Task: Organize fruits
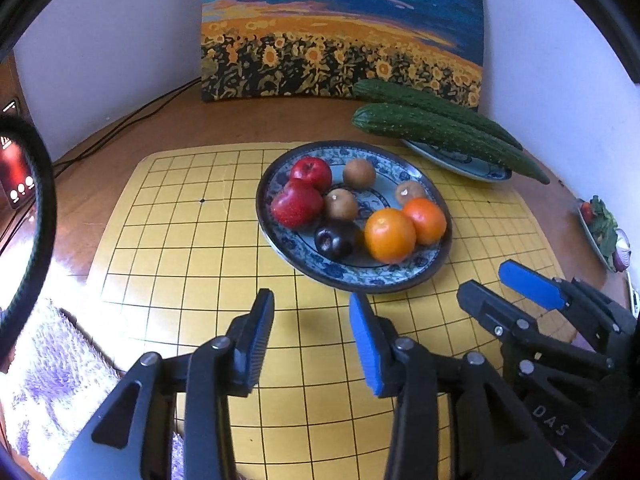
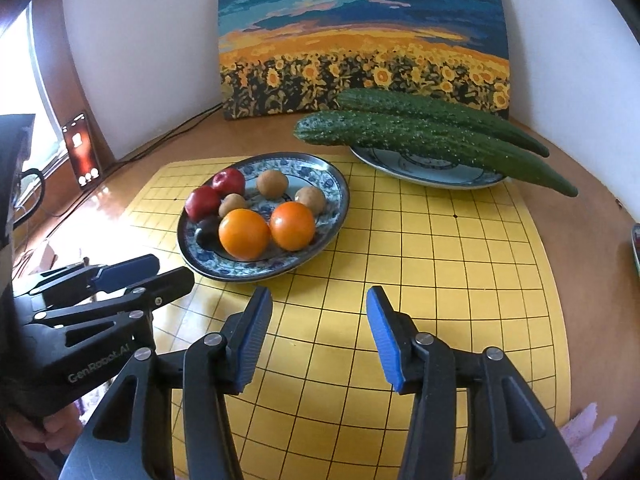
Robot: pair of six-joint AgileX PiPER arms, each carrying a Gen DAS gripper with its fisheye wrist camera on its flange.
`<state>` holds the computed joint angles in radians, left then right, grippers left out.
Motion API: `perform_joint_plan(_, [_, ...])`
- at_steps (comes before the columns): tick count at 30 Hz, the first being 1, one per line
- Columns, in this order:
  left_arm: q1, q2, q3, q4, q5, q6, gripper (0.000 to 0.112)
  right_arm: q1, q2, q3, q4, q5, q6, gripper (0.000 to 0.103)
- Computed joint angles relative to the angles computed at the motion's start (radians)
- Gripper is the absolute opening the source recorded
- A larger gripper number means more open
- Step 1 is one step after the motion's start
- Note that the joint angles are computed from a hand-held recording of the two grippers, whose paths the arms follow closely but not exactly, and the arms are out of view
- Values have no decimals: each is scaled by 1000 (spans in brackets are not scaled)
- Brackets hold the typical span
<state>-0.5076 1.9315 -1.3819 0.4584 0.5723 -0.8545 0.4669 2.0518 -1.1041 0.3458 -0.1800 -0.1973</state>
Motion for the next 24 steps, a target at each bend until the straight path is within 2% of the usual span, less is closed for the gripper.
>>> perform_joint_plan(9, [2, 29, -22, -21, 16, 20, 42, 15, 22, -16, 158, -10, -157, 50])
perform_joint_plan(14, [-10, 34, -25, 6, 23, -1, 45, 28, 34, -26, 321, -19, -310, 50])
perform_joint_plan(20, [-15, 36, -27, 20, 25, -12, 47, 17, 44, -46, 396, 14, -365, 51])
perform_joint_plan(24, [-15, 36, -29, 17, 28, -7, 48, 16, 44, -44, 363, 15, -336, 54])
